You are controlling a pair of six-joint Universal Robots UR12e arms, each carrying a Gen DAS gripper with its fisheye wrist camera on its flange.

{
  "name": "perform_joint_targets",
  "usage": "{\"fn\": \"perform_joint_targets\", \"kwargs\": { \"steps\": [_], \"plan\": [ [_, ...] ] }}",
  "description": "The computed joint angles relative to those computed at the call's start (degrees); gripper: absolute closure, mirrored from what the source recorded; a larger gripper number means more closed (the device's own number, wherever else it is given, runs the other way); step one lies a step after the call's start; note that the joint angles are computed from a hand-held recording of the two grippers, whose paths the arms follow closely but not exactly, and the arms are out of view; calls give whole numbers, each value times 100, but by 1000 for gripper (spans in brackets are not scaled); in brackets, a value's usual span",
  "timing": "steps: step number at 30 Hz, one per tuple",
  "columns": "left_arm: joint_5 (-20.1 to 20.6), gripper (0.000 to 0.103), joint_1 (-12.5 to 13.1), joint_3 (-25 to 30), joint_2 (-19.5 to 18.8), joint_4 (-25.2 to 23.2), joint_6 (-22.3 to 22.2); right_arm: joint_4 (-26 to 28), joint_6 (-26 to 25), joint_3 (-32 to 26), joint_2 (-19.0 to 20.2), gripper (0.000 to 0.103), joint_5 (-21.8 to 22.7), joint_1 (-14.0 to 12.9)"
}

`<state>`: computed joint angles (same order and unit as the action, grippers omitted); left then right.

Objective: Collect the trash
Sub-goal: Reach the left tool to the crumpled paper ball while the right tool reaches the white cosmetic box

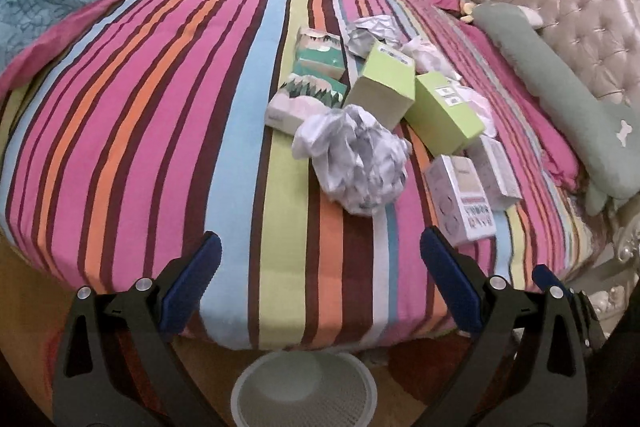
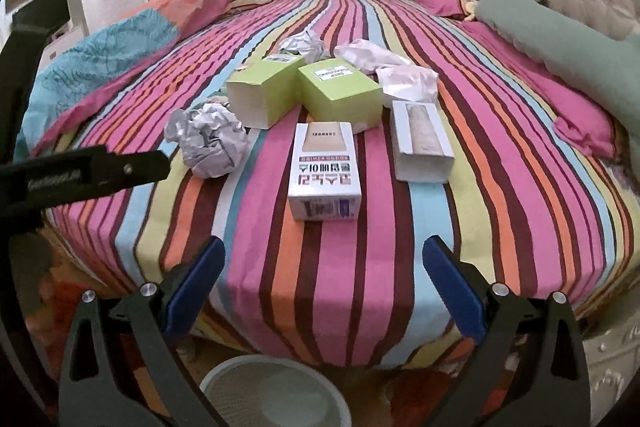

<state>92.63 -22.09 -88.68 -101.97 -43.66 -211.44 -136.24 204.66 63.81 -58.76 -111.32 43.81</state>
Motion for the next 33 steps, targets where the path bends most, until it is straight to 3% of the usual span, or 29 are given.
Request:
{"fn": "perform_joint_targets", "kwargs": {
  "steps": [9,22,24,27,28,29,30,33],
  "plan": [
    [-192,6,25,516,-393,-413,-402,113,-329,-283,235,9,226,-118],
    [-29,6,10,1099,-853,-1012,-596,162,-444,-535,450,9,417,-189],
    [25,7,9,1129,-876,-1032,-576,203,-531,-618,505,21,422,-188],
    [171,26,-19,1159,-901,-1049,-551,374,-515,-776,603,30,481,-202],
    [177,37,-21,1149,-898,-1025,-512,375,-518,-806,626,31,454,-204],
    [208,38,-25,1135,-891,-995,-450,392,-497,-841,646,41,416,-203],
    [160,39,-12,1091,-869,-926,-406,394,-468,-857,651,58,405,-207],
    [44,42,27,948,-792,-708,-292,353,-287,-801,588,58,620,-256]
  ]
}}
